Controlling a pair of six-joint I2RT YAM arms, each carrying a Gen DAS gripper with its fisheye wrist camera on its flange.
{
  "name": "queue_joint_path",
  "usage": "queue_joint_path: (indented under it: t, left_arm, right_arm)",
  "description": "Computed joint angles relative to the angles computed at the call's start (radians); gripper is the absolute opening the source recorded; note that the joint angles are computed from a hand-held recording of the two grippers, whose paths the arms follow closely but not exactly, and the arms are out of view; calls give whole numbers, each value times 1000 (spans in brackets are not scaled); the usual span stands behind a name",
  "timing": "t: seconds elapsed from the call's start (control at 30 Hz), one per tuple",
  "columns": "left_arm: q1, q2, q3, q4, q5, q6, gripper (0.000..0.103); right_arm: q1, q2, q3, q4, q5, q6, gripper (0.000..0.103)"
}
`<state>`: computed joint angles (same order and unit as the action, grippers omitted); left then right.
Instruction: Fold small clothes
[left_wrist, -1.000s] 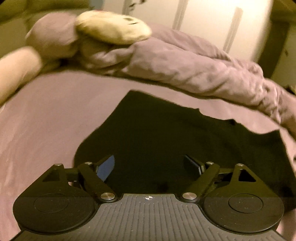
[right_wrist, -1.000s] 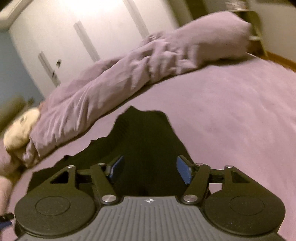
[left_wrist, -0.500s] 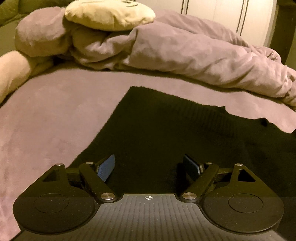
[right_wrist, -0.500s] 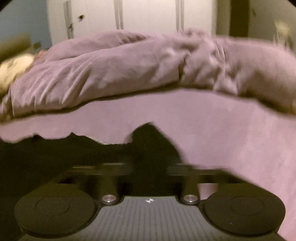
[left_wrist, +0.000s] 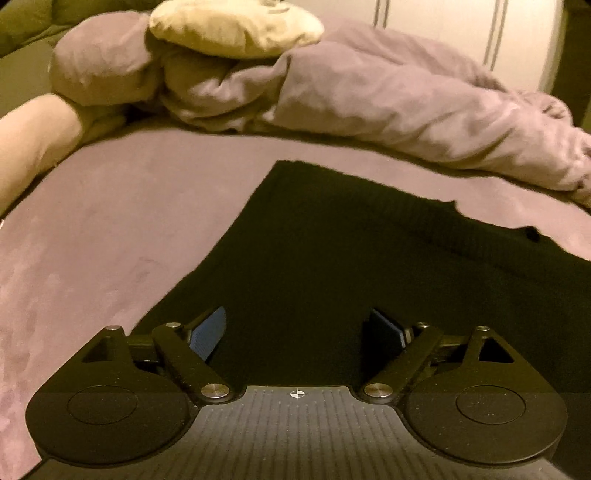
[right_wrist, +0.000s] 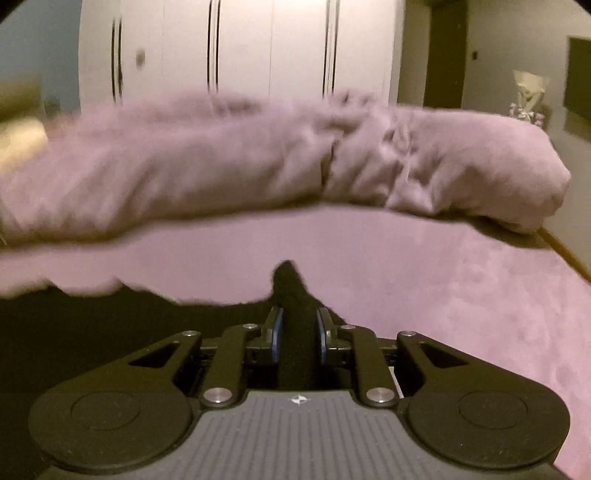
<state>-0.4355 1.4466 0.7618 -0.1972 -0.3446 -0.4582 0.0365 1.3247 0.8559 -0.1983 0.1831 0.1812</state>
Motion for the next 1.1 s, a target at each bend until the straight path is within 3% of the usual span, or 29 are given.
queue_joint_path:
  t: [0.1, 0.2, 0.3, 0.43, 0.5, 0.53, 0.57, 0.73, 0.83, 0.9, 0.93, 0.97, 1.03, 1.1]
  left_arm:
    - [-52, -137, -95, -3, -11, -21, 90]
    - [-137, -212, -153, 1, -37, -49, 94]
    - [-218, -188, -143, -44, -53, -61, 95]
    - [-269, -208, -117, -193, -82, -135, 95]
    - [-285, -274, -133, -259, -79, -199, 95]
    - [-292, -310, -144, -292, -75, -235, 95]
    - [-302, -344, -153, -326, -72, -277, 95]
    - [-406, -495, -209, -458, -55, -509, 95]
    - [-497, -463, -183, -514, -108, -586, 95]
    - [-515, -443, -166, -520, -127, -601, 95]
    - [-516, -435, -159, -519, -129, -606, 95]
    - [-514, -426, -155, -517, -131, -612, 95]
    - [-488, -403, -149, -492, -117, -599, 95]
    - [-470, -382, -144, -472, -104, -589, 95]
  right_arm:
    - [-17, -313, -153, -70, -67, 101, 17]
    - [12, -628, -252, -305, -82, 166, 18]
    - [44, -756, -304, -518, -62, 181, 19]
    - [-165, -887, -290, -667, -202, 136, 20]
    - [-311, -889, -257, -683, -311, 50, 40]
    - [-383, -868, -241, -685, -375, 12, 67]
    - [-419, -862, -233, -689, -401, -16, 73]
    - [-689, -723, -264, -664, -745, -308, 73]
    - [-727, -591, -273, -623, -826, -408, 74]
    - [-731, -550, -263, -640, -839, -438, 60]
    - [-752, -534, -253, -649, -866, -463, 41]
    - [-776, -534, -241, -663, -904, -497, 29]
    - [-830, -510, -215, -704, -956, -572, 24]
    - [-832, -476, -211, -698, -963, -584, 30]
